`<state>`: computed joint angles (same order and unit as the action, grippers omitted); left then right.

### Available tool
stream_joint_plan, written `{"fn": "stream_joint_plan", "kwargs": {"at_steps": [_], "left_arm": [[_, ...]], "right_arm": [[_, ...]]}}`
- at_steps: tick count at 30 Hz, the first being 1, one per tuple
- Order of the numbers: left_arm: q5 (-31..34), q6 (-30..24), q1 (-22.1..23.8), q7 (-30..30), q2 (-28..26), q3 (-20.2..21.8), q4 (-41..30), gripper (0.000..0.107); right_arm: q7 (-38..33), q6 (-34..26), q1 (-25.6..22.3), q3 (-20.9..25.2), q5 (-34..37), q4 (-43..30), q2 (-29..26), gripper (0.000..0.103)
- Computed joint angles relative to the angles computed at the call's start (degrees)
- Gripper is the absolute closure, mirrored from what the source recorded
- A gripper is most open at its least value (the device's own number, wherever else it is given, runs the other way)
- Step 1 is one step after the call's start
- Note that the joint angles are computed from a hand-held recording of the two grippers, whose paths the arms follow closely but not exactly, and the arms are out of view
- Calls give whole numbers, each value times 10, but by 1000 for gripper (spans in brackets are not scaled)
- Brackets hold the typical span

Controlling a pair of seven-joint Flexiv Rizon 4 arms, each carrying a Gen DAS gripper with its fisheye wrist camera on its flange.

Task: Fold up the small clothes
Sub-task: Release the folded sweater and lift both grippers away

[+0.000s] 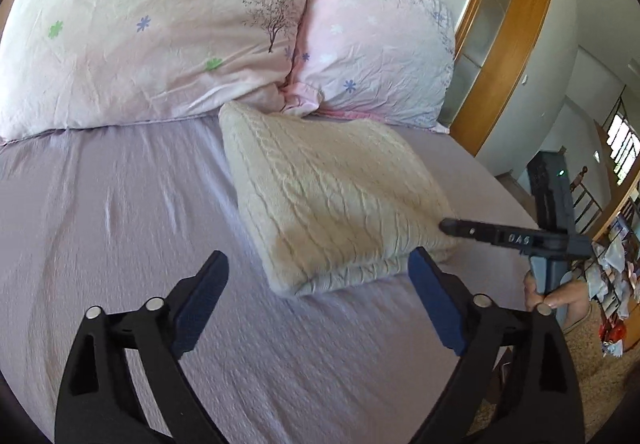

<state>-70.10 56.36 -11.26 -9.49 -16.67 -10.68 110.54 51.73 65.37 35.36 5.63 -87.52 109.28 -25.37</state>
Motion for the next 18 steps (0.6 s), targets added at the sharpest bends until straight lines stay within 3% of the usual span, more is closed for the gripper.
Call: {"fn": "stream_joint_plan", "kwargs": {"at_steps": [3,4,5,7,10,12,14,16,18], "left_arm": [[-8,78,-23,-14,9,2,33,5],[2,86,-25,-26,10,4,40,5],[21,93,-28,-50,9,7,45,5],[53,100,-28,-95,5,8,48,5],[105,109,-28,-148,-8,6,42,5],[157,131,-34,-198,-15,9,41,5],[225,157,-44,-257,-25,20,36,5],[236,179,-37,-258,-27,5,42,5],[284,199,-44,-304,-33,15,39,5]], "right_arm": [[3,-47,18,3,-11,2,8,68],[2,-59,23,6,-14,4,12,37],[-4,-77,30,10,-10,4,14,14],[-42,-114,45,18,13,0,14,12],[-164,-200,80,37,146,-33,-6,2],[-207,-236,99,33,194,-56,-22,2],[-219,-231,105,27,218,-62,-30,2],[-234,-220,106,24,244,-69,-39,2],[-263,-228,113,25,283,-84,-50,2]]}}
